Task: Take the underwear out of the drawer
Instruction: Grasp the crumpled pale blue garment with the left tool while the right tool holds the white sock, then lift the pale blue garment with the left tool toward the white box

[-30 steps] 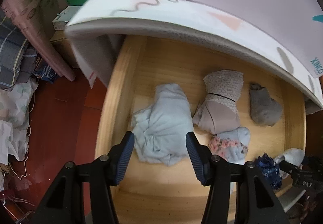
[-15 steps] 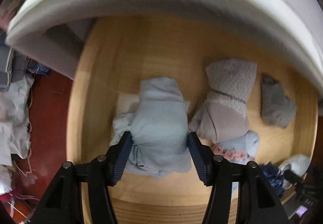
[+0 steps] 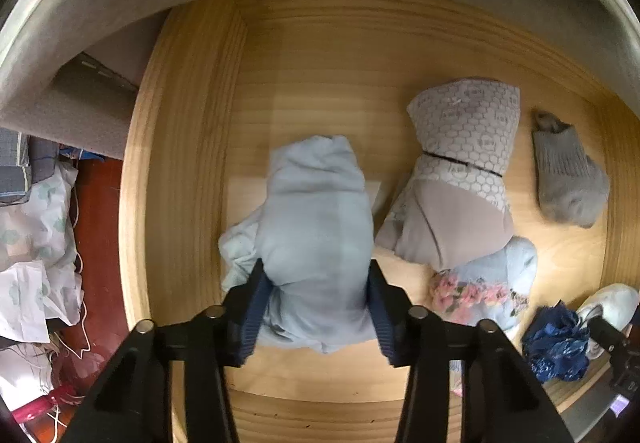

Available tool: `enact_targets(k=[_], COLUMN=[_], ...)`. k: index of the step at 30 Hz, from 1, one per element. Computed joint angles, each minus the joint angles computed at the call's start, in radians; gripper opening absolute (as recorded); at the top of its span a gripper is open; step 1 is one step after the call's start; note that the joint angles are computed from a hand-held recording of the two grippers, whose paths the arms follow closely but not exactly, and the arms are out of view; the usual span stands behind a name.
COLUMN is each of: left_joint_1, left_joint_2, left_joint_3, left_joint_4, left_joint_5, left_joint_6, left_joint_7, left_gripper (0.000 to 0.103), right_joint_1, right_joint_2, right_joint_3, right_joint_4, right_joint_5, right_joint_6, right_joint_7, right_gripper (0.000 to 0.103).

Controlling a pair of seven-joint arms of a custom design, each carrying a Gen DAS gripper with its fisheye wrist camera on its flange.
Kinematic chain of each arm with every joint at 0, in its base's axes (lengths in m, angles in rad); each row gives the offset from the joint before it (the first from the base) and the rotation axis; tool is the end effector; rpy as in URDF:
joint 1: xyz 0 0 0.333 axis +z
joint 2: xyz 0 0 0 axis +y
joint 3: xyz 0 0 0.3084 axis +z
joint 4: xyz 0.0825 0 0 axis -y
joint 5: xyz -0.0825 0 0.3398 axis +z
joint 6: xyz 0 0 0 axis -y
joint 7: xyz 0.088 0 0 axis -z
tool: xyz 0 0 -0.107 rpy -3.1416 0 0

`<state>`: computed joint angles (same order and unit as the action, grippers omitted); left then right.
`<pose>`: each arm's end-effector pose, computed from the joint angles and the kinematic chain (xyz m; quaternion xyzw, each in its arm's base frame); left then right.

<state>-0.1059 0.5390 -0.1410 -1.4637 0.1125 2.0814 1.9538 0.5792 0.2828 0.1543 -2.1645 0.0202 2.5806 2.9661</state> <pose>0.6533 -0.1409 0.3909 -0.4403 0.8967 -0.0168 0.0414 0.4084 0.3648 0.3052 -0.4264 0.9015 0.0448 0.0580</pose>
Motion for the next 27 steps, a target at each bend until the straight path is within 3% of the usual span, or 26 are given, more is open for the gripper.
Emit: enact_targets(k=[7,13,27], left_joint_1=[-0.002,0.023,0.098], left_joint_2=[0.001,-0.071,-0.137], left_joint_3=[0.006,0.009,0.006], left_joint_4=[0.015,-0.102,-0.184], left_joint_5=[0.010,0.011,-0.075], left_joint_6=[-0.054,-0.040,-0.061], left_joint_7=[-0.004,0.017,0.101], left_gripper=[0.036,0.034,0.033], right_joint_1=[-0.001,0.004,0.023], right_joint_2=[0.003,0.012,0.058], right_joint_3=[-0.001,-0.004,-0.011], right_joint_4=[0.003,0.028,0.135], right_joint_5=[0.004,-0.012,-0.053], right_joint_6=[-0.010,-0.040,-0.150], right_joint_7=[0.001,0.003,0.016], right_gripper=[0.072,0.072,0.072])
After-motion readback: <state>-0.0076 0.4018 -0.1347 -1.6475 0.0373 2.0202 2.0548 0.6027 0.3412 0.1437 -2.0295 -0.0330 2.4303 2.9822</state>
